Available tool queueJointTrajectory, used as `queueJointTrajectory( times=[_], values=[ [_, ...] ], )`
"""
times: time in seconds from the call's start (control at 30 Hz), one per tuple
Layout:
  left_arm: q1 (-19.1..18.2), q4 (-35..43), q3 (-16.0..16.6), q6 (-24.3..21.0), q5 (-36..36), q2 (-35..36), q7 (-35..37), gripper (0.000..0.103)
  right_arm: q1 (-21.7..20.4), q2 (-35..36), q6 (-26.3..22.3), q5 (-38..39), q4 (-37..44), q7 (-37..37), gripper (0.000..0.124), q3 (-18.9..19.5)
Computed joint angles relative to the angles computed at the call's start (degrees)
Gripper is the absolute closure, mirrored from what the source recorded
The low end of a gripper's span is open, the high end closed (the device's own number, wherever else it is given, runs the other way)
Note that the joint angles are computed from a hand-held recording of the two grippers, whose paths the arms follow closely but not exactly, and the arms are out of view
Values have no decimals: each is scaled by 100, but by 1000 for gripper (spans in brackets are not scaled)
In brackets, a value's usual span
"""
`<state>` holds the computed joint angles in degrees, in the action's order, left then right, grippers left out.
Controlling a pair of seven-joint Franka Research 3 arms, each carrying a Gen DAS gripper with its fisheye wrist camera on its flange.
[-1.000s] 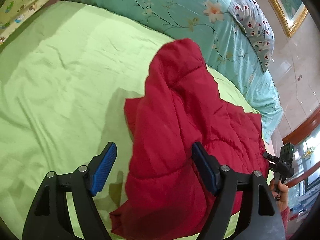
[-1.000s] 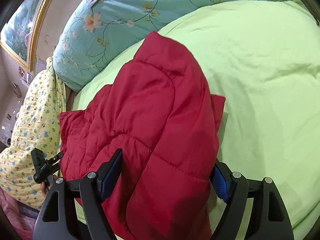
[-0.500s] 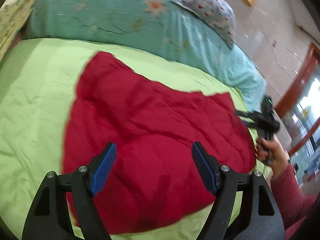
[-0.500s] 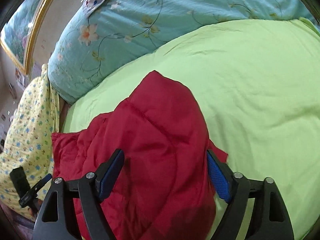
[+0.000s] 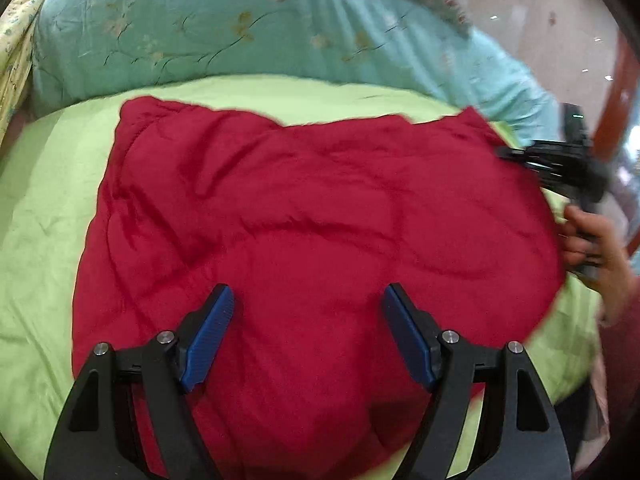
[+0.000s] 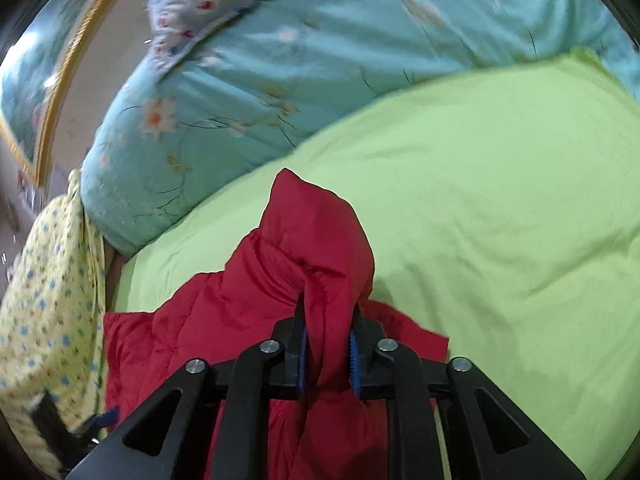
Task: Fold large clothes
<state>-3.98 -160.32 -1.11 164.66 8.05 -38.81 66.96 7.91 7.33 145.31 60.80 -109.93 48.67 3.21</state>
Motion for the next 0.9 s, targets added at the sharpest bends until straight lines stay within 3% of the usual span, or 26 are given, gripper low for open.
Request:
queueJointTrajectory(
  times=[0.07, 0.17, 0.2, 0.27, 0.33, 0.4, 0.47, 0.53, 0.6, 0.7, 0.9],
  values=[
    [156, 83, 8, 281, 21, 372, -67, 26, 5, -154, 209, 225, -176, -109, 92, 14],
    [197, 226, 53, 373, 0, 667, -77, 26, 268, -742, 1444, 305, -773, -450, 84, 86],
    [264, 256, -2, 380, 34, 719, -112, 26, 360, -1032, 1851, 660, -1010, -981, 83, 171],
    [362, 266, -81, 391, 106, 759, -167, 26, 634, -1336, 1985, 1025, -1211, -1616, 78, 60],
    [407, 247, -110, 420, 149, 773, -216, 26, 905, -1561, 1822, 962, -1400, -1971, 73, -26],
    [424, 318, -145, 409, 162, 871, -297, 25, 968, -1459, 956, -384, -1350, -1372, 68, -25],
    [408, 379, -114, 367, 163, 926, -312, 25, 938, -1231, 820, -1180, -1251, -913, 68, 121],
    [402, 431, -89, 352, 156, 993, -320, 25, 919, -769, 865, -2243, -1029, -6, 68, 181],
    [377, 499, -36, 343, 115, 1068, -319, 25, 890, -311, 950, -2443, -757, 381, 71, 134],
    [260, 698, 108, 286, -66, 1274, -260, 25, 703, 142, 738, -2035, -318, 595, 73, 149],
    [220, 1077, 237, 244, -395, 1805, -67, 25, 494, 325, 756, -1664, -192, 622, 78, 281]
  ],
)
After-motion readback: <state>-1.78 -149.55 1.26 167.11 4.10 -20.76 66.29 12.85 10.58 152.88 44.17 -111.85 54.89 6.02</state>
